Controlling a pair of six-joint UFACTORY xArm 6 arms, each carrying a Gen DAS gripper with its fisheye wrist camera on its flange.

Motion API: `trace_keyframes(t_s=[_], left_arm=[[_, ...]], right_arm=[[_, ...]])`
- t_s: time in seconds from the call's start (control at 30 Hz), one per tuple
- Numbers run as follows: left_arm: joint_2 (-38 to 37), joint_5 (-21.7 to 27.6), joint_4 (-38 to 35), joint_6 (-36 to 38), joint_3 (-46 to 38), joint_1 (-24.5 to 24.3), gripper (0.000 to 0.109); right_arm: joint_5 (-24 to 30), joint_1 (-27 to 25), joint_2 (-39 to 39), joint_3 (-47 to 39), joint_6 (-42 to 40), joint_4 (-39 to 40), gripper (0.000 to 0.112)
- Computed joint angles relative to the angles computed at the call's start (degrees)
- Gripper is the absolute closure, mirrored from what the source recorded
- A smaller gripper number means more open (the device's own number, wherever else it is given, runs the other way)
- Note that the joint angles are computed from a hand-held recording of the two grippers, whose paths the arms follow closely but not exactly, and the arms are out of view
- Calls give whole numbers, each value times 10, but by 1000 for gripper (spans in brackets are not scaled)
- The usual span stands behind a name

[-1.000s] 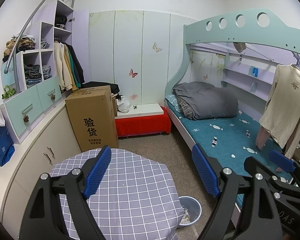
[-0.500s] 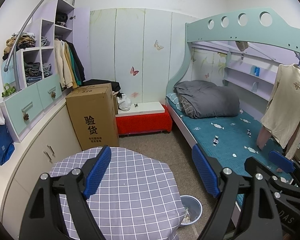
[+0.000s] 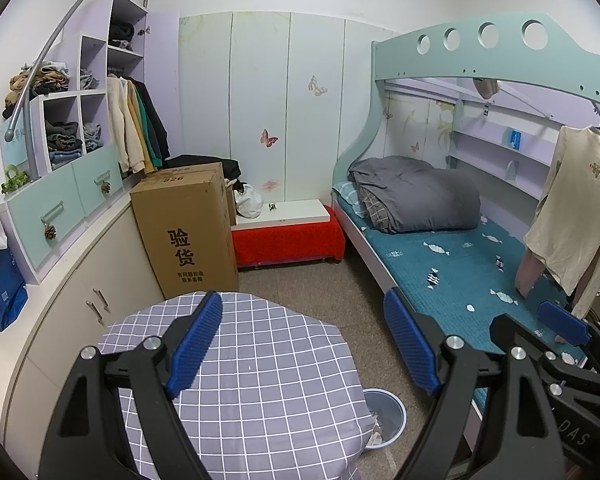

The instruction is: Collect trash

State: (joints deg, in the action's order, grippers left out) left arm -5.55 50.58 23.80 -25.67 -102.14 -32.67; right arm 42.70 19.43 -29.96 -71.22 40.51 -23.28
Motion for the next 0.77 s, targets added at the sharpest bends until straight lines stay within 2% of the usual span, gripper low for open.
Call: trace_keyframes(t_s=[0.4, 0.63, 0.77], left_arm=[[57, 28, 2, -4, -66, -2, 27], [112, 65, 18, -27, -131, -17, 27], [158, 104, 28, -45, -187, -25, 27]], right_arm=[[-13, -42, 22, -14, -74, 73, 36], [-21, -84, 47, -27, -158, 152, 36], [-18, -108, 69, -37, -218, 206, 35]])
